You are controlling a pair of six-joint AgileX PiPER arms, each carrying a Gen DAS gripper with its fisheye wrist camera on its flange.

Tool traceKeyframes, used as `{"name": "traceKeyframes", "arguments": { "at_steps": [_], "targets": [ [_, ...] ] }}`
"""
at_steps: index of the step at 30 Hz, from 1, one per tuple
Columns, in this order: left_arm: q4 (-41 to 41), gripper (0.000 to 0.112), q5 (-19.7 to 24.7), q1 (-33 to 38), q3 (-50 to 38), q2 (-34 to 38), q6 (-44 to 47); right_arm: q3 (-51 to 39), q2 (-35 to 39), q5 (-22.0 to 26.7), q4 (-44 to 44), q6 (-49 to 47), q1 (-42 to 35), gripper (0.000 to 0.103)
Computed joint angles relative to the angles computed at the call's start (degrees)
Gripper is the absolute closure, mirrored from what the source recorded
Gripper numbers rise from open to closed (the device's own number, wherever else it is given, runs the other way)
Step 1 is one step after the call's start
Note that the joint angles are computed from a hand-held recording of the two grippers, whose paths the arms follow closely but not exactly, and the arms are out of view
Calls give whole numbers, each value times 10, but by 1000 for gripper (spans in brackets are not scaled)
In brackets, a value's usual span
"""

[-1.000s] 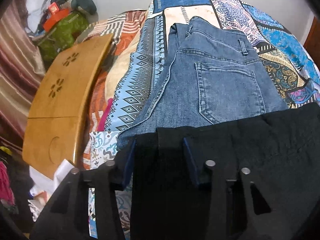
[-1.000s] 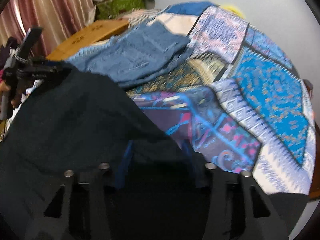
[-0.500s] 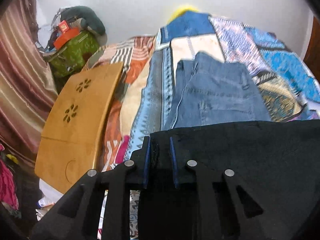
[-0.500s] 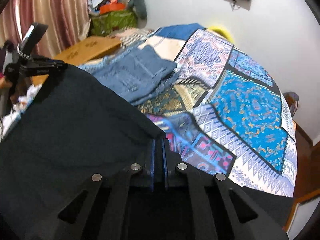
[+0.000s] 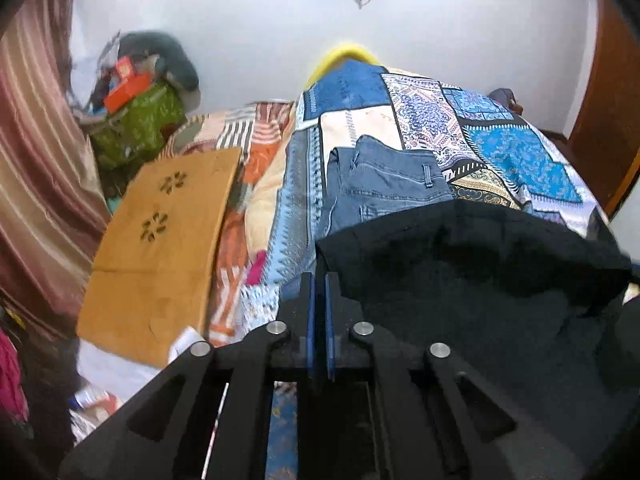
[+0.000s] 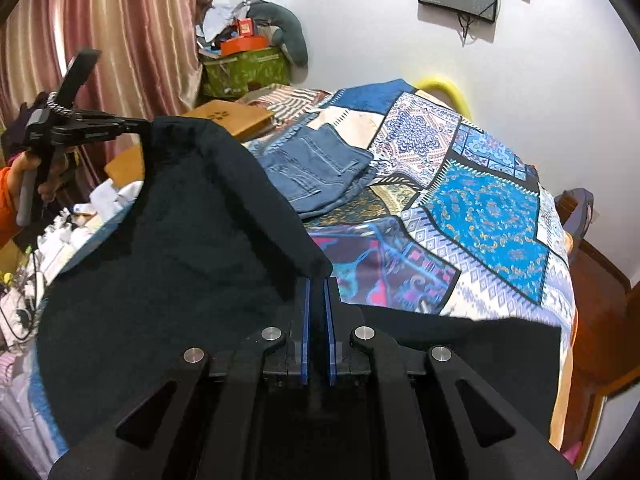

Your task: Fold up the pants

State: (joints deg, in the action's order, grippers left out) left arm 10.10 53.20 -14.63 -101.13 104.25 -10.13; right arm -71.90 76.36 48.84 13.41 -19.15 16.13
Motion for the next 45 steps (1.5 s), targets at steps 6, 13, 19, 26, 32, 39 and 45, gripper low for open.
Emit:
{"name": "traceKeyframes", "arguments": {
  "at_steps": [6, 13, 19, 26, 32, 39, 45],
  "targets": [
    [-107, 71, -22, 38, 44, -29, 52, 51, -58, 3, -7, 35, 32, 99],
    [-36, 47, -8, 18, -6, 35, 11, 82, -60, -16, -55, 88, 46, 100],
    [-44, 47, 31, 39, -119, 145, 23, 43, 6, -45, -16, 29, -17, 95],
    [-71, 47, 105, 58, -283, 285, 58, -80, 147, -29, 59, -51, -69, 59],
    [-87, 52, 123, 60, -354, 347, 76, -149, 232, 30, 103, -117, -74, 51],
    [-25, 110, 69, 27, -267, 294, 76, -151, 257, 56, 96, -120, -61, 91],
    [-19, 110, 24, 30, -165, 196, 66, -106, 200, 16, 65, -95, -38, 99]
  ]
}}
